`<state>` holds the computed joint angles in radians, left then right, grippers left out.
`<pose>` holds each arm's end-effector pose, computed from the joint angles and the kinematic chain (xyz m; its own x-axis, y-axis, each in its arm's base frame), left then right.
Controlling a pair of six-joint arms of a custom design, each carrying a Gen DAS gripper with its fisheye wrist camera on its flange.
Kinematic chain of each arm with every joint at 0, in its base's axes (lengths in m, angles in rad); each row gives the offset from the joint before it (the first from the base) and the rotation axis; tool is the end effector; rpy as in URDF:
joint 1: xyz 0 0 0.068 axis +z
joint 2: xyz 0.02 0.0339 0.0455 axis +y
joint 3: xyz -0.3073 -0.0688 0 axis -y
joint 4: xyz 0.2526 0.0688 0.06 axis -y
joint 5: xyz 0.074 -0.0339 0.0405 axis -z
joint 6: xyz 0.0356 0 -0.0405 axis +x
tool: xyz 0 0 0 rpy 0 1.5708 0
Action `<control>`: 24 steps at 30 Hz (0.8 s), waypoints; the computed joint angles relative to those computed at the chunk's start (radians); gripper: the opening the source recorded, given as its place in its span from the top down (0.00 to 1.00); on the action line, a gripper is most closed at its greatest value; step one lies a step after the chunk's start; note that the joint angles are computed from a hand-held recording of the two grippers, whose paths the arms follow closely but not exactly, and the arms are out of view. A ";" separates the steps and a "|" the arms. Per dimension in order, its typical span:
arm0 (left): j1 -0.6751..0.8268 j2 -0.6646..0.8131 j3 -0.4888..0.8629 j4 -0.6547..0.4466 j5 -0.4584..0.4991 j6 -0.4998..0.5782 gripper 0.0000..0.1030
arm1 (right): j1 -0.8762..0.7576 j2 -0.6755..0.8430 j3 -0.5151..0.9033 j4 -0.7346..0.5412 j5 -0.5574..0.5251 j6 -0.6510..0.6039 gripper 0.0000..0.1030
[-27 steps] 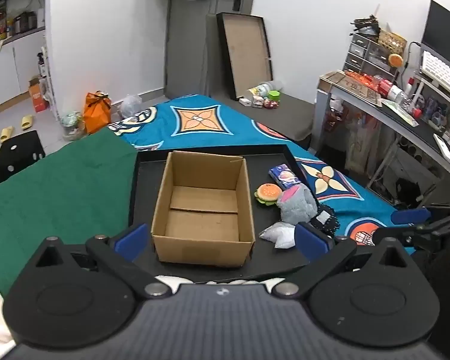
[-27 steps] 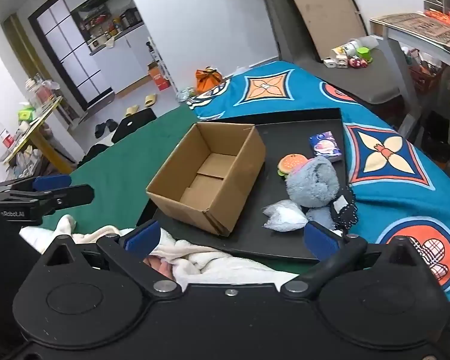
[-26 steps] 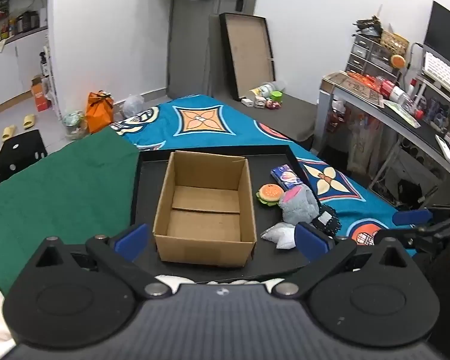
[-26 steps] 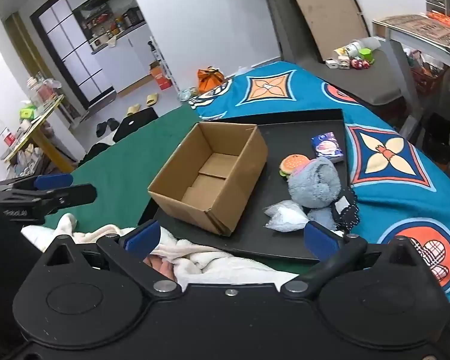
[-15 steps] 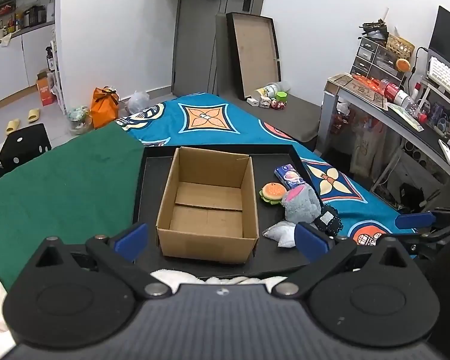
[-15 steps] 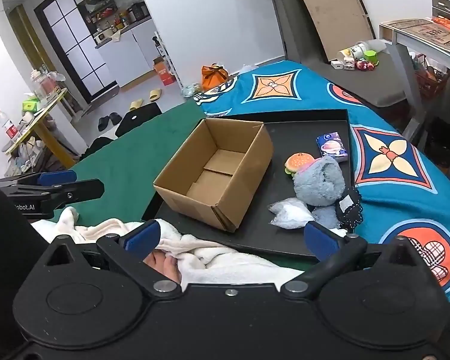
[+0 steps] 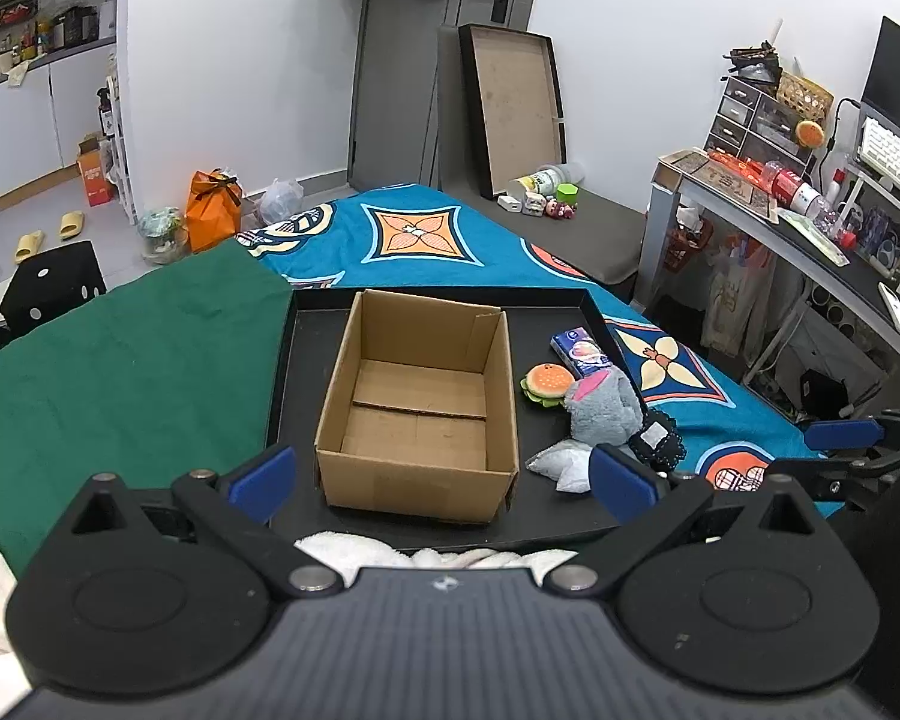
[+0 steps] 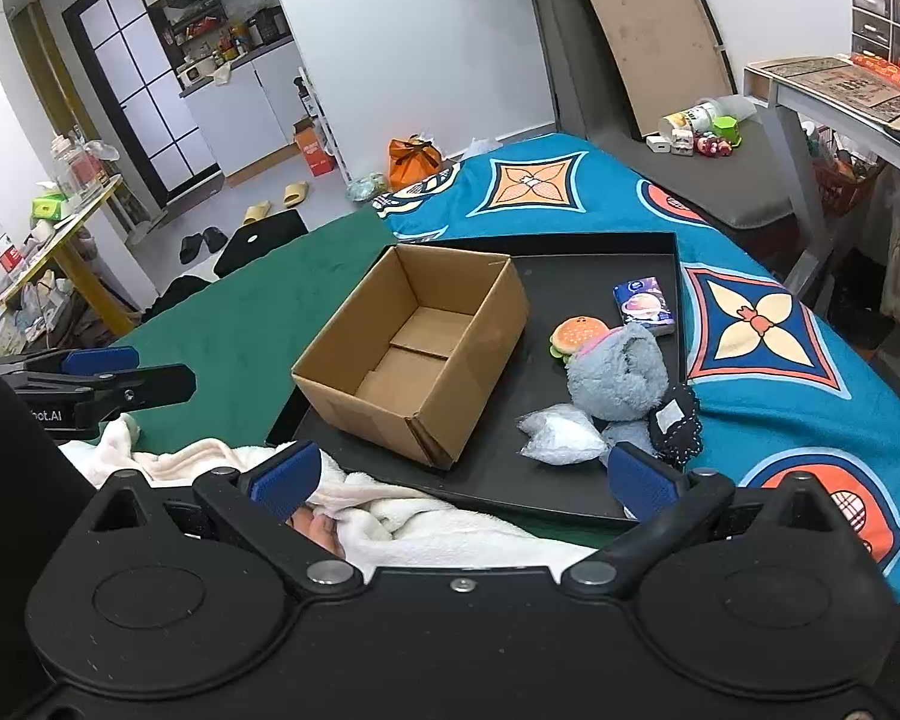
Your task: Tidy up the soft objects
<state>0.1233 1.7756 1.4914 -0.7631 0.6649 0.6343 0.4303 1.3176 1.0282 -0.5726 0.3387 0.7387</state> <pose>0.3925 0.0265 0.3128 -0.5683 0.3995 -0.7193 0.6779 0.7228 -0.1342 0.2524 0.1028 0.3148 -0.6427 0.4038 -0.6511 0.3190 0.9137 0.2518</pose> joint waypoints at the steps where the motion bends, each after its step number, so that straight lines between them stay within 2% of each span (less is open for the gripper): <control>1: 0.000 -0.001 -0.002 0.001 0.000 -0.001 0.00 | -0.001 -0.001 0.000 0.000 0.001 0.000 0.00; 24: 0.006 -0.018 -0.009 0.004 0.005 -0.014 0.00 | 0.026 -0.016 -0.017 0.020 0.040 0.011 0.00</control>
<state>0.1290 1.7577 1.4824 -0.7595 0.6702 0.6206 0.4559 1.3017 1.0116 -0.5525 0.3791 0.7496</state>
